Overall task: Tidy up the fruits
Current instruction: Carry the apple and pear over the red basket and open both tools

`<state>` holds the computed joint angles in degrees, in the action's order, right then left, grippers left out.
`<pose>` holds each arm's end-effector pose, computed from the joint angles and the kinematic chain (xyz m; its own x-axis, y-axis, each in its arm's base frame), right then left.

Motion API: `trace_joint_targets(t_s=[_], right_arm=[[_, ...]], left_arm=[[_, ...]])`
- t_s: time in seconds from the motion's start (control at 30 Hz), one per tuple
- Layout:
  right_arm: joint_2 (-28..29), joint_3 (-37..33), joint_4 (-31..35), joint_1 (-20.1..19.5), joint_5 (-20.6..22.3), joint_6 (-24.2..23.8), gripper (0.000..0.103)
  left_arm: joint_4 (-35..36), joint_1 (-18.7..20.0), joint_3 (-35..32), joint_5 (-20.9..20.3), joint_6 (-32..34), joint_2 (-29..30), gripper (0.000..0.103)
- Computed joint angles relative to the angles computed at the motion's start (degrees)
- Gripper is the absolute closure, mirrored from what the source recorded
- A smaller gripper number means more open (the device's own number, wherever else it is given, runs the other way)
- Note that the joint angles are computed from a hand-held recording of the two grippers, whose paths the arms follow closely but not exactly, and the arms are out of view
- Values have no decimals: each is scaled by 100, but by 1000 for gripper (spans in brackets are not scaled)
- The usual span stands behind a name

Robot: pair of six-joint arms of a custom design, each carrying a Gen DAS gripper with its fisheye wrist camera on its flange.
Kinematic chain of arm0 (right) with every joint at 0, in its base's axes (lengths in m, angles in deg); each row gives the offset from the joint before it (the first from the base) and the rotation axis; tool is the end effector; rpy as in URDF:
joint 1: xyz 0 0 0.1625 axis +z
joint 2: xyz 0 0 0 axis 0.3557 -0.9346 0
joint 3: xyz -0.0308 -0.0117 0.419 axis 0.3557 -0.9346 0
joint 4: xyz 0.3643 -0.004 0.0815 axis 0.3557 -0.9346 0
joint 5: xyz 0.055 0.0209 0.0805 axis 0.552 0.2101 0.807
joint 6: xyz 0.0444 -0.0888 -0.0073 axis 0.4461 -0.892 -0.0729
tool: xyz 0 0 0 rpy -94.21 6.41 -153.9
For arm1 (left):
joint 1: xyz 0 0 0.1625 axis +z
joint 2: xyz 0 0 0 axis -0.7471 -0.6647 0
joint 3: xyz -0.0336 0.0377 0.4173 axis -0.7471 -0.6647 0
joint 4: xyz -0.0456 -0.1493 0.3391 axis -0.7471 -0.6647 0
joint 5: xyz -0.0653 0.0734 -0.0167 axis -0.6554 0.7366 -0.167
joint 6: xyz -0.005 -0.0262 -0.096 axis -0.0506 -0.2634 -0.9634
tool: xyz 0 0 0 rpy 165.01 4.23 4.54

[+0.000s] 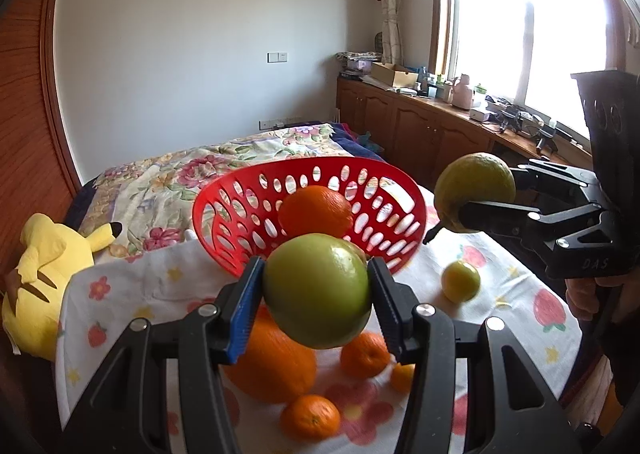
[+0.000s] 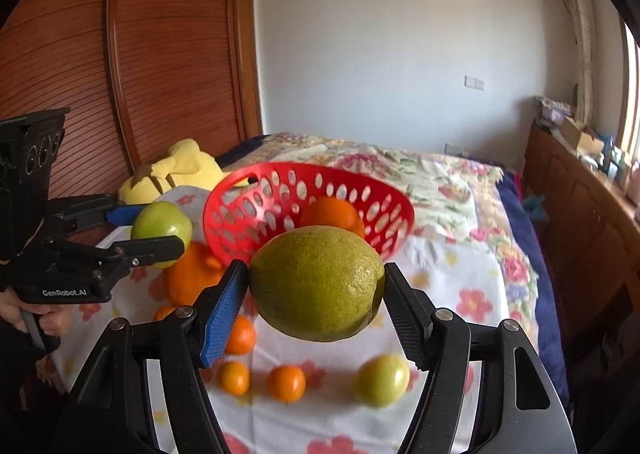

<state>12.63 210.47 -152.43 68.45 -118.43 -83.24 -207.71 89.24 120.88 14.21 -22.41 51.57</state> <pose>0.0915 -0.4497 0.3026 -0.7066 -0.1342 0.6948 -0.6011 0.6320 -0.4892 -0.3461 -0.5350 0.0195 -0.5582 0.6696 -0.4900 0.8297 0.4501 -0.3302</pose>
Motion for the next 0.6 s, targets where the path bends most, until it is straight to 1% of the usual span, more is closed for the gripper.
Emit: trace_joint_targets(t_s=[0.2, 0.37, 0.6], right_arm=[[318, -490, 249, -63, 59, -142, 33], [647, -889, 507, -220, 11, -197, 33], [910, -1250, 825, -343, 26, -223, 33]], left_arm=[[316, 119, -505, 17, 72, 240, 51], [577, 206, -893, 1, 130, 447, 51], [912, 330, -1374, 11, 191, 712, 51]])
